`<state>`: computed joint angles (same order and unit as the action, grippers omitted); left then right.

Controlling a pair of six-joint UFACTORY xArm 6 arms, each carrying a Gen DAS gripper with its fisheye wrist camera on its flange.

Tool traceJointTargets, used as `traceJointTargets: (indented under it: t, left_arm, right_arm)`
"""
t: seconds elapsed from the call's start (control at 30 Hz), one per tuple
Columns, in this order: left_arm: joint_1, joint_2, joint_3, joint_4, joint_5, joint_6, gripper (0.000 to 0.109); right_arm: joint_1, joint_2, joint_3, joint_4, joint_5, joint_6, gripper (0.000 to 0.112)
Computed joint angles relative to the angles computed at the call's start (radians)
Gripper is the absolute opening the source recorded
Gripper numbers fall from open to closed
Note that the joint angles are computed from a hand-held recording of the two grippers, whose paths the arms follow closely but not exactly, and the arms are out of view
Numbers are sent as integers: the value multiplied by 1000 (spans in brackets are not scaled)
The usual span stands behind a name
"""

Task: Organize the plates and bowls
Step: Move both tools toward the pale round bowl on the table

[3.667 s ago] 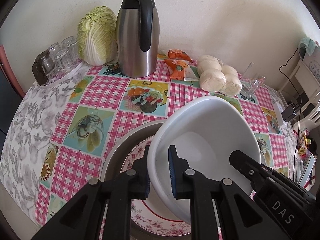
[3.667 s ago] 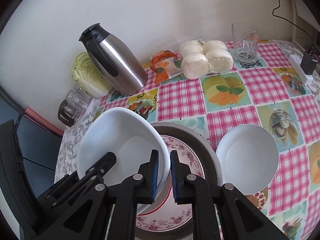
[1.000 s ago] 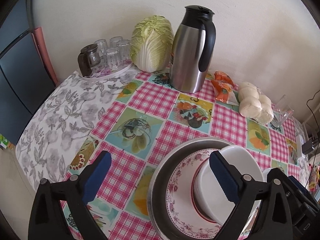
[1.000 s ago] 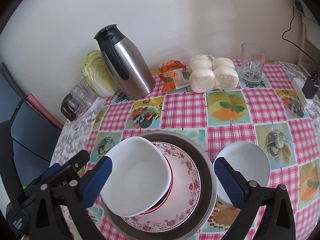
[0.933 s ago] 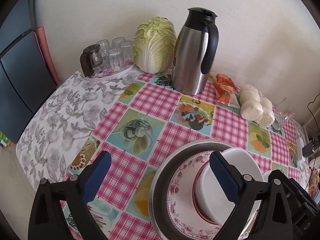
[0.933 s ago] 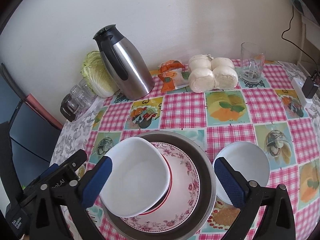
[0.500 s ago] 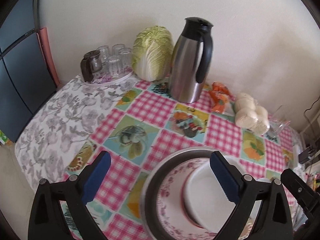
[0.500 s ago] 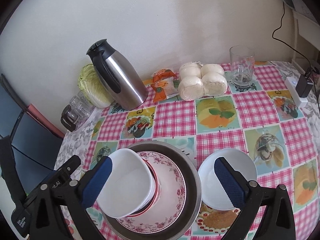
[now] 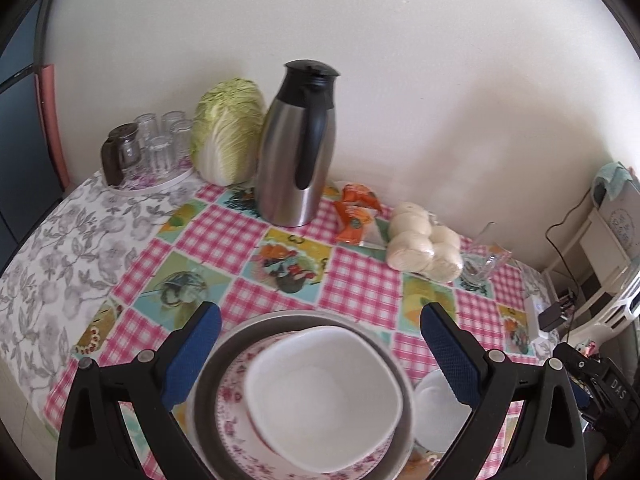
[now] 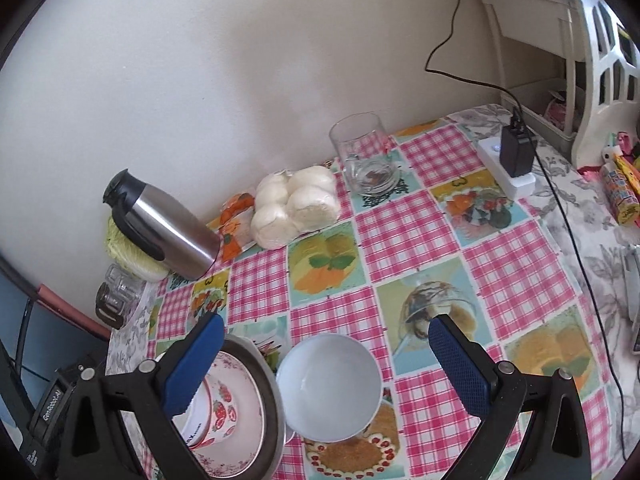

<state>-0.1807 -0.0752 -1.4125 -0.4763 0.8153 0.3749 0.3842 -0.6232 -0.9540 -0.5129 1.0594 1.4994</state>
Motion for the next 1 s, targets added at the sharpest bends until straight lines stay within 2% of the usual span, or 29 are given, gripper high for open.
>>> traceJointTargets:
  t: [0.2,0.5,0.7,1.0]
  left_arm:
    - [-44,-19,5,-40,30,46,100]
    - [-146,-50,48,-7,39,96,100]
    - [-201,-35,57,64,47,75,100]
    - [-257,-25,90,126,0,73,100]
  right_arm:
    - [-28,-85,70,17,26,-7,103]
    - [-40,-96,78,54,98,-85,103]
    - [-71,-82,108,128,84,-153,103]
    - [-110,-27,155,239,7,-234,103]
